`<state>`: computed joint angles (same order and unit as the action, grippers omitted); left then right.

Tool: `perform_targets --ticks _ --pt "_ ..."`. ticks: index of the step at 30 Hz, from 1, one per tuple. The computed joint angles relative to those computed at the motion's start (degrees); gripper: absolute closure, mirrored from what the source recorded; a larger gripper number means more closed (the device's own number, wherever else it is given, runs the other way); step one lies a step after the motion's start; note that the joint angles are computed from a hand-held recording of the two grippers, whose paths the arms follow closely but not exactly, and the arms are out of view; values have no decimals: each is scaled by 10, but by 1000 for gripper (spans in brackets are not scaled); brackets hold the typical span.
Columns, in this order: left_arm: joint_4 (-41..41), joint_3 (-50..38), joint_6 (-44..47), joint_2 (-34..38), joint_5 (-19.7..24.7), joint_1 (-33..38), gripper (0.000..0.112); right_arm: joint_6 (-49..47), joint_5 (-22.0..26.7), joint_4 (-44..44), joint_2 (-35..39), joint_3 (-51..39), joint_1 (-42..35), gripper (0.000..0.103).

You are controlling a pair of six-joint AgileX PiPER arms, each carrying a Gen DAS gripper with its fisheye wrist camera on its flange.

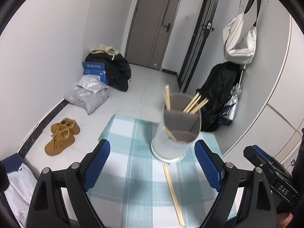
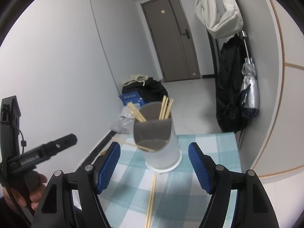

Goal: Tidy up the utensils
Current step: 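Move both open tools down to the last chopsticks on the cloth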

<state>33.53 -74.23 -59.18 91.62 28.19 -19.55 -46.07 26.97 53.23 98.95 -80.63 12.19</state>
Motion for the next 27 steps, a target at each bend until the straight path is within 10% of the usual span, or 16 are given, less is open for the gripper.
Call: perform_targets --ticks 21,27 --pt "52 27 -45 92 -41 18 25 63 -66 -128 57 77 39 28" --pt "-48 6 45 108 -44 52 25 150 -55 -227 101 32 61 28"
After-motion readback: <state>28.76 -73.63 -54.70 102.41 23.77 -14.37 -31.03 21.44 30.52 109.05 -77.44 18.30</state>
